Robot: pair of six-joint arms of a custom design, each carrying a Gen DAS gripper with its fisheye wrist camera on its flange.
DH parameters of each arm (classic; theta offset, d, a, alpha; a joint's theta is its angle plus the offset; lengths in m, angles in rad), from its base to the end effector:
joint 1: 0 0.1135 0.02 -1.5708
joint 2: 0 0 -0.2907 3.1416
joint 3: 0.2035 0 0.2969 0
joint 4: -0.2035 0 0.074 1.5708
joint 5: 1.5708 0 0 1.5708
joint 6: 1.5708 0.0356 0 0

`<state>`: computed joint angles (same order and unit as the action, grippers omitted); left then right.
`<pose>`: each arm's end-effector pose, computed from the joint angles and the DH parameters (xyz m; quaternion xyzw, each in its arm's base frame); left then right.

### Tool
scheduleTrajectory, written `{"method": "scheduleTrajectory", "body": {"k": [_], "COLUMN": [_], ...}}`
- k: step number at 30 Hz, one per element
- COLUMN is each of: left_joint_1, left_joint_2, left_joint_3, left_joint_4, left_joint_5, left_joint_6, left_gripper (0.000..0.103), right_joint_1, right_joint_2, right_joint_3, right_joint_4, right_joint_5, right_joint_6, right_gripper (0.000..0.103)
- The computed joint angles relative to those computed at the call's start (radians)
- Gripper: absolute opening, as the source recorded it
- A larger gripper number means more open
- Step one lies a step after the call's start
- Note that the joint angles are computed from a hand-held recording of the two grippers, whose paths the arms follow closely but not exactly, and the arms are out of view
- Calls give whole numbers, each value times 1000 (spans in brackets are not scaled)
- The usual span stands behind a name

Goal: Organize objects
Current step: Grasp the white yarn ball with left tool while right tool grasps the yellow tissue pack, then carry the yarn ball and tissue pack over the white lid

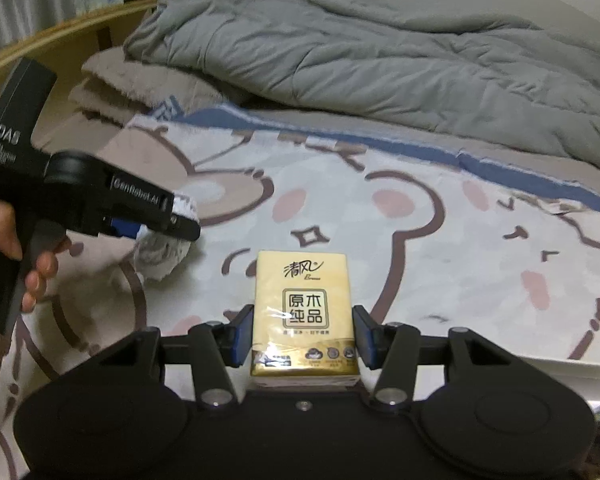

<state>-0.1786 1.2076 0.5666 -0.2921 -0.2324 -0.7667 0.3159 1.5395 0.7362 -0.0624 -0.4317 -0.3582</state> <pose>0.2478 -0.0364 0.1722 -0.3081 0.8922 -0.0437 0.3273 0.3042 0.1151 0.1555 -0.3729 0.8407 0.1938 0.3415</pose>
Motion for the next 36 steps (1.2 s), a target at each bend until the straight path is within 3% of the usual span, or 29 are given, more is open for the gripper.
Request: {"method": "scheduleTrajectory", "body": {"k": [9, 18, 29, 36], "left_joint_1": [-184, -463, -789, -942], "left_joint_2": [-224, -359, -323, -253], "left_joint_3": [32, 102, 193, 251], "left_joint_4": [-208, -432, -630, -711], "left_joint_5": [-116, -317, -518, -598], "left_joint_6": [-103, -285, -515, -638], "left_gripper": [42, 42, 42, 42], "right_joint_1": [-67, -176, -359, -485], "right_joint_2": [-214, -439, -604, -648], "right_joint_3": [-10, -22, -11, 6], "right_joint_4": [-163, -379, -598, -693], "right_joint_5": [-52, -103, -189, -268], "right_joint_6": [-34, -93, -217, -299], "right_gripper": [52, 52, 52, 52]}}
